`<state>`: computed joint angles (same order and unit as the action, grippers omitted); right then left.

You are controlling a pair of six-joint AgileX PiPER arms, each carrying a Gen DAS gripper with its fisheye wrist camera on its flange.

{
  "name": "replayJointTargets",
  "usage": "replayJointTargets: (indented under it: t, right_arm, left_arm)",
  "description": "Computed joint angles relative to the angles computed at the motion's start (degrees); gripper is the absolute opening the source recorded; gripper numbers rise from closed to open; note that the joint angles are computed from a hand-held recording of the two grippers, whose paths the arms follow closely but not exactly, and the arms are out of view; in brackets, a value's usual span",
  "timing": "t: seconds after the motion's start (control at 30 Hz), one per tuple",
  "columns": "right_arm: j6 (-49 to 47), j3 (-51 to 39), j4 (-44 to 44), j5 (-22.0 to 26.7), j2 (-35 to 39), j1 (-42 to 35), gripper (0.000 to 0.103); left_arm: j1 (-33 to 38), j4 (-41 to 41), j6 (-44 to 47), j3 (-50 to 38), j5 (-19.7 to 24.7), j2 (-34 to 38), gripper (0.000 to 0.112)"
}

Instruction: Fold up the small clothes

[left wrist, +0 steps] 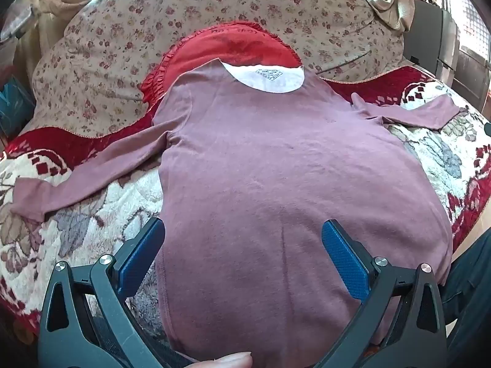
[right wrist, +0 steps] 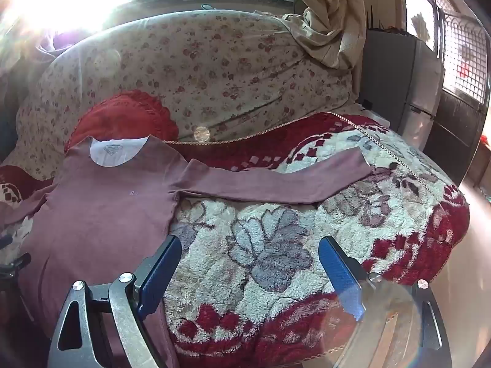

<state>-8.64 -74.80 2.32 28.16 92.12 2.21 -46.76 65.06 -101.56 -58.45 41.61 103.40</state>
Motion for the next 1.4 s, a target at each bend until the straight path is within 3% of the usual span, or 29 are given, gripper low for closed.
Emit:
replayJointTargets:
  t: [0.8, 1.4]
  right_arm:
    - [5.9, 0.7, -7.3, -1.4, -0.1, 1.9, 0.090]
    - [5.3, 0.5, -7.3, -1.0, -0.2, 1.7, 0.089]
  left_arm:
    - [0.4, 0.3, -0.5, 0.6, -0.4, 0.1, 0.102]
    - [0.4, 0.0, -0.1, 0.4, -0.3, 0.2, 0.102]
